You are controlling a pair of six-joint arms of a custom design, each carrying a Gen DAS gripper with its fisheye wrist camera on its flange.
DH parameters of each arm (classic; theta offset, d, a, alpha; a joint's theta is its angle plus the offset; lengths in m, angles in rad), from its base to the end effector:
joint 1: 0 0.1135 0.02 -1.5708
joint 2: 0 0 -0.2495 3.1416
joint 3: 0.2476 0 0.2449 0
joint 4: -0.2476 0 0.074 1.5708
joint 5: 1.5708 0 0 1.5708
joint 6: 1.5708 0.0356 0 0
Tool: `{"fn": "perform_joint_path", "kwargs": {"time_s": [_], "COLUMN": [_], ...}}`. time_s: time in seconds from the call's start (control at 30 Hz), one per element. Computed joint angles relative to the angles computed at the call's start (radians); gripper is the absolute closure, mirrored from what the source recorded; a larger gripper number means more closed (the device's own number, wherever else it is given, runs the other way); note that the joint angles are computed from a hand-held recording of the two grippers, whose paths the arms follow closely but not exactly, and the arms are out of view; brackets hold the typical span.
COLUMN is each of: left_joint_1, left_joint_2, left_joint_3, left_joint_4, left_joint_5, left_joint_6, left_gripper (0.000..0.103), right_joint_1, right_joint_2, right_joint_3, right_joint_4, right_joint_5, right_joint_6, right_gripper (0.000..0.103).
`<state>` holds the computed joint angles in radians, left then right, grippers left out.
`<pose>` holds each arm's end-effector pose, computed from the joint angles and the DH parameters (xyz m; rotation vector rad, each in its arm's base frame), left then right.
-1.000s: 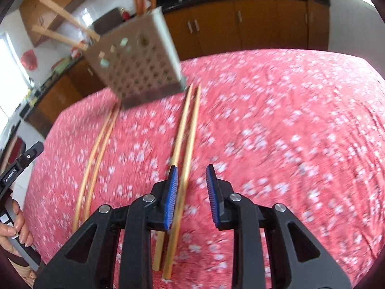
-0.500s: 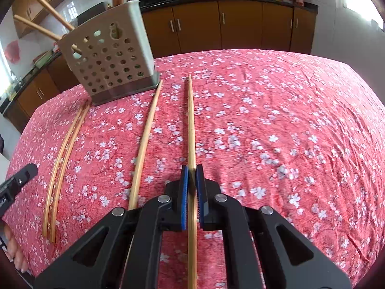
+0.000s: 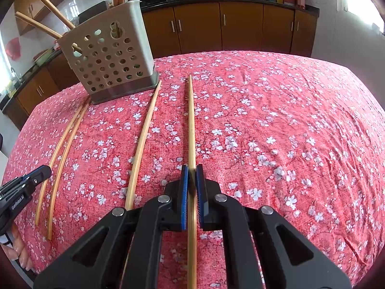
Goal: Organize utensils
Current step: 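Hold the grasped chopsticks in both tools just above the tablecloth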
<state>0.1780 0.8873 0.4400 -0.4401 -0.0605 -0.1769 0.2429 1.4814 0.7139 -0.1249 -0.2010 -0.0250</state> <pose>0.1685 0.0325 0.1734 -0.4598 2.4140 0.0748 0.2687 0.0739 0.1556 -0.4165 2.4337 0.3420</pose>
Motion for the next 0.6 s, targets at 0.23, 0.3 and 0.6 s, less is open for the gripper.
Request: {"fn": "perform_joint_path", "kwargs": {"time_s": [0.23,0.3,0.6], "left_joint_1": [0.285,0.361,0.47], "left_joint_2": [0.085,0.106,0.122], "left_joint_3": [0.057,0.067,0.065], "left_joint_4": [0.016,0.029,0.052], "left_joint_5": [0.096,0.134,0.228], "left_joint_6": [0.158,0.204,0.273], "left_gripper": [0.094,0.094,0.093], "right_joint_1": [0.001,-0.003,-0.04], "right_joint_2": [0.02,0.043,0.098], "right_joint_3": [0.02,0.04,0.079], "right_joint_4": [0.006,0.015,0.043], "right_joint_5": [0.017,0.031,0.023], "right_joint_6": [-0.025,-0.022,-0.006], "right_gripper": [0.095,0.095,0.095]}}
